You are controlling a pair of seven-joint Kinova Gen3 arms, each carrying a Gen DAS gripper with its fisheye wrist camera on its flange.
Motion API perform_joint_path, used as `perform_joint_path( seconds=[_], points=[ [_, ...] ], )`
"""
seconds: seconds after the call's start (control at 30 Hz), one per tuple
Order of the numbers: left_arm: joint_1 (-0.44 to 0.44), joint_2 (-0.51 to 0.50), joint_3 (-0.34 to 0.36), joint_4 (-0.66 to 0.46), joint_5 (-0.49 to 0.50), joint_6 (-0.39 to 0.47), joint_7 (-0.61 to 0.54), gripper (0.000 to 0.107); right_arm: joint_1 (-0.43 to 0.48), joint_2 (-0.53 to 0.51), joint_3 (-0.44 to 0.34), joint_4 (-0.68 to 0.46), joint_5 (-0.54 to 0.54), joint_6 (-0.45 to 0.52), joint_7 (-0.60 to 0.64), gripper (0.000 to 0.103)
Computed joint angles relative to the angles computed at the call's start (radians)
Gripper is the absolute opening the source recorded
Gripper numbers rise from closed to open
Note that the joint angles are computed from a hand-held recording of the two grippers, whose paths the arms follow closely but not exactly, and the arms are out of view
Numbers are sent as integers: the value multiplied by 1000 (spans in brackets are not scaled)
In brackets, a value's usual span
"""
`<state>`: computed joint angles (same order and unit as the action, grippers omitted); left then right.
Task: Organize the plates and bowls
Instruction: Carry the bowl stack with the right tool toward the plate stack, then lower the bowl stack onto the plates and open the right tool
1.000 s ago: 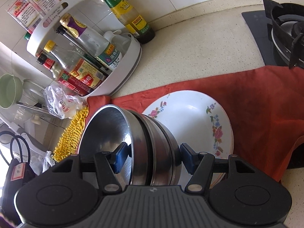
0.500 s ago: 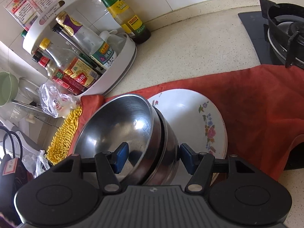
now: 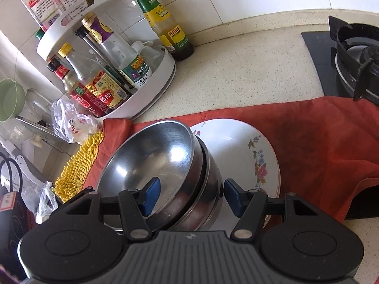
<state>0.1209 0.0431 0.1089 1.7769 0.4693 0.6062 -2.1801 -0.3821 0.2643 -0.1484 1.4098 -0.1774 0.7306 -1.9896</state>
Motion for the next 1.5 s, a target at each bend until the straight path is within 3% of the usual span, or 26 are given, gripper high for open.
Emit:
perform_joint_path(
  seconds=[0.57,1.5],
  points=[
    [17,9,7,-17,-62,-9,81,103,21,1,-7,3,-32,2,52,58],
    [13,-2,10,0,-18,-59,37,103,25,-16,-3,23,-29,-24,66,57]
  ],
)
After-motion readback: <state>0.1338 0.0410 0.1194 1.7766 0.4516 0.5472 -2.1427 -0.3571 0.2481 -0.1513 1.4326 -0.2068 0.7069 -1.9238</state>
